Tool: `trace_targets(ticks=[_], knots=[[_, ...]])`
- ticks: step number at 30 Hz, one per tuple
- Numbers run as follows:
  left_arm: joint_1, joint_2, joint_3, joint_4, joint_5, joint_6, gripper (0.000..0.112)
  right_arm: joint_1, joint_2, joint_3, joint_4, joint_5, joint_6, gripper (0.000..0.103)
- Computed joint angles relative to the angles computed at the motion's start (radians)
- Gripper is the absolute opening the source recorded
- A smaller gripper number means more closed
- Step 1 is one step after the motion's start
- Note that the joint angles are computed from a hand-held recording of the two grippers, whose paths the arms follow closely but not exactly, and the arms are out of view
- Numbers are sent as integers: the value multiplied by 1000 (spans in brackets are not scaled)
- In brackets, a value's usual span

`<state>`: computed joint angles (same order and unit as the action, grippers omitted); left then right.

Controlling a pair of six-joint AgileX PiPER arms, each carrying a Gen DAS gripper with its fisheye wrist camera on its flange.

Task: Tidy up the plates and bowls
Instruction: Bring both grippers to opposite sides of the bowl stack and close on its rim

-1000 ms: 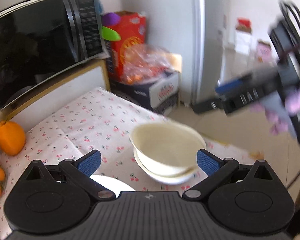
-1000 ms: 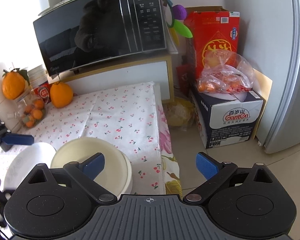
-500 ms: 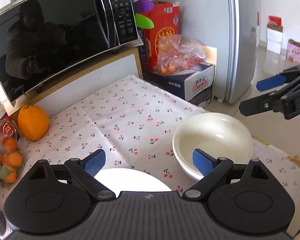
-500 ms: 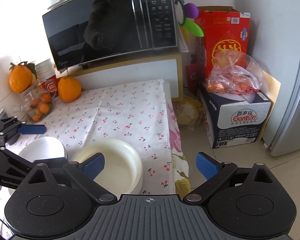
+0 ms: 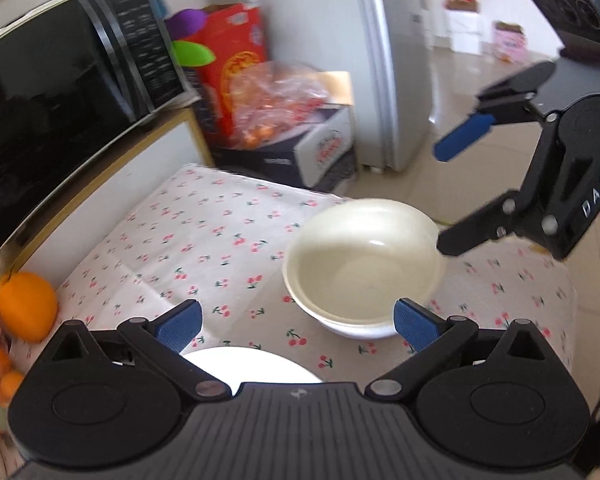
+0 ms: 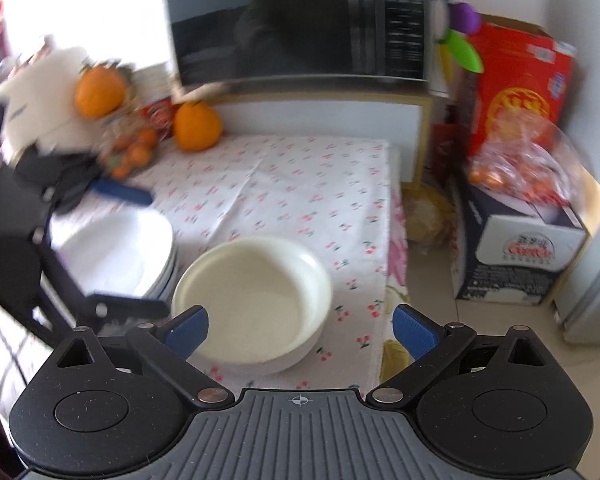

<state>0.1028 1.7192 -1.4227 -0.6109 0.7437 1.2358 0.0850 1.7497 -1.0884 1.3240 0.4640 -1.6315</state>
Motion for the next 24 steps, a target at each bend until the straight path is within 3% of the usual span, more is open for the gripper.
trace_targets(ticks=[11,17,24], knots=[[-55,104,-177,173,149,70,102,66,62,-30,-216,-54,114,102],[-89,175,-263,255,216,121,102,80,110,-77,-275,-48,149,102],[-122,259,-388,341,322,126,102,115,177,-190,-504,-10,345,101]])
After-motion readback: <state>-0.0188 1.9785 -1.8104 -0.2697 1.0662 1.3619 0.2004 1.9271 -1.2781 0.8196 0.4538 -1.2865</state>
